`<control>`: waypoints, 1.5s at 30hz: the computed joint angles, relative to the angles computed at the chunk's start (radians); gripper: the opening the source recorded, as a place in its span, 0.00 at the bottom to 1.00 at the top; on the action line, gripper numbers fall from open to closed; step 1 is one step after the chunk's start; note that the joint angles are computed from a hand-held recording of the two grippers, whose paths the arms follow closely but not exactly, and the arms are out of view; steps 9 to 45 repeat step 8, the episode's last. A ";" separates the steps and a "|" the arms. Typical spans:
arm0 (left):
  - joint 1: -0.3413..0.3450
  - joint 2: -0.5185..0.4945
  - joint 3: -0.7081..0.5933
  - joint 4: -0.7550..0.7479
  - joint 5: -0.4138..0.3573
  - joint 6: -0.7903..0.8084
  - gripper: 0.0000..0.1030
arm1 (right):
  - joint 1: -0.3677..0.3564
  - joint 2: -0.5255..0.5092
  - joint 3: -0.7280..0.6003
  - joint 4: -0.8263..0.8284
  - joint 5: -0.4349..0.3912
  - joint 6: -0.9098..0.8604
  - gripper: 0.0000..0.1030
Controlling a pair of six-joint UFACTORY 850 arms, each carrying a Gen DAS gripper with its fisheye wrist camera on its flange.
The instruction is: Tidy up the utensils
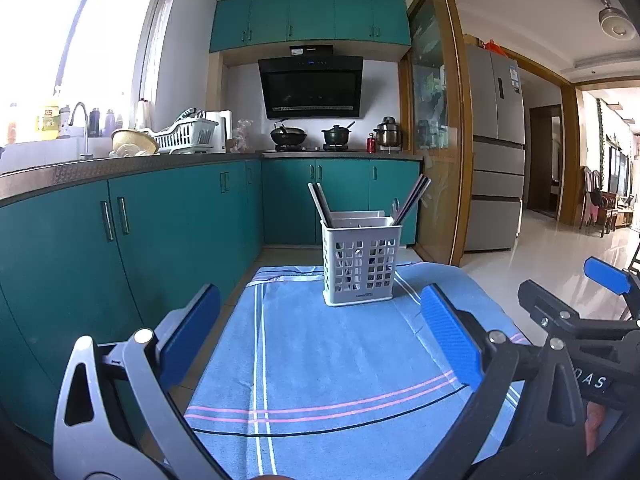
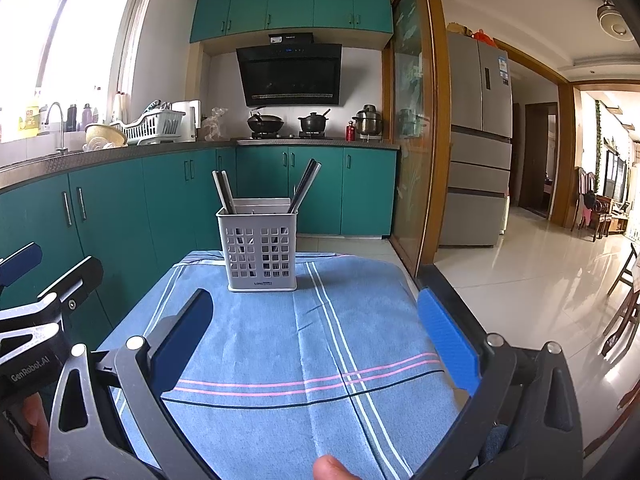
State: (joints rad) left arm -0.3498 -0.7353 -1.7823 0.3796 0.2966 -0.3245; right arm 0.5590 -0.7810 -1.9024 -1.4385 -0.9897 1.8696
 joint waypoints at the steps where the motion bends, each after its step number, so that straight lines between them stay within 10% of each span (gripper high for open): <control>1: 0.000 -0.001 -0.002 0.017 -0.002 -0.017 0.96 | -0.002 0.002 0.003 -0.001 0.002 0.002 0.97; 45: 0.003 -0.020 -0.034 0.090 -0.028 -0.098 0.96 | -0.006 0.004 0.013 0.002 0.009 0.010 0.97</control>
